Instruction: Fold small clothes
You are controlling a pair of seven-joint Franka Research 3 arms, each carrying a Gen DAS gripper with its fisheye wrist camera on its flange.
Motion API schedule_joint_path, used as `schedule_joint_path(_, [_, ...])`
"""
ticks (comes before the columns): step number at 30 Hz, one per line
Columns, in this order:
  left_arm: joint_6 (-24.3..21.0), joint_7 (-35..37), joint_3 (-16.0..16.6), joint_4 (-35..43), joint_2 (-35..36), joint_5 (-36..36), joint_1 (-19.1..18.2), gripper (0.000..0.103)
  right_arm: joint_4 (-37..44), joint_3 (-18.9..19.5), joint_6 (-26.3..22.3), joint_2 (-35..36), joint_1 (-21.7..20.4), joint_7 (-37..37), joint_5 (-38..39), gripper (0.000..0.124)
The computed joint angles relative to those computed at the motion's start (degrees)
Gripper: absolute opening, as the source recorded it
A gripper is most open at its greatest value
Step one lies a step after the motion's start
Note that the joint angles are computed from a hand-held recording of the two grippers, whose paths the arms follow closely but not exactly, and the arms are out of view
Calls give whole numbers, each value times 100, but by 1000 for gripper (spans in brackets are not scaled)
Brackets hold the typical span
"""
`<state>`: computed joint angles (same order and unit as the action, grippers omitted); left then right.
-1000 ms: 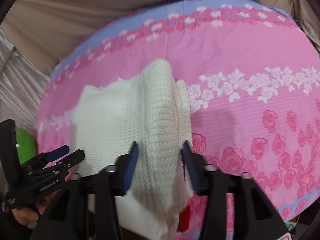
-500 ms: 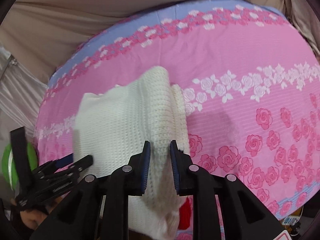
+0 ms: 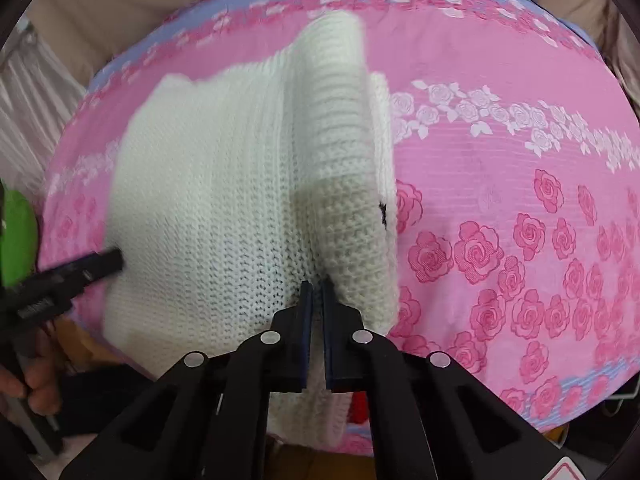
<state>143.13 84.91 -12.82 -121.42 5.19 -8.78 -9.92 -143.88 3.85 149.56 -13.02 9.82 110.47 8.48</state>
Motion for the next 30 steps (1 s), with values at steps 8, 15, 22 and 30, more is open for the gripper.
schedule_joint_path(8, [-13,63,-14,-117,-113,-81,1,73,191,100,-170,244,-52,-7,-353,0])
schedule_joint_path(15, [-21,1269,30,145,4,-2305,129,85,-73,-191,489,-528,2,-357,607,48])
schedule_joint_path(22, [-231,1097,-217,786,919,-2417,308,88,439,-642,448,691,196,-1659,2500,64])
schedule_joint_path(30, [-168,634,-341,1035,1161,-1976,297,93,480,-500,613,1009,26,-2583,3937,87])
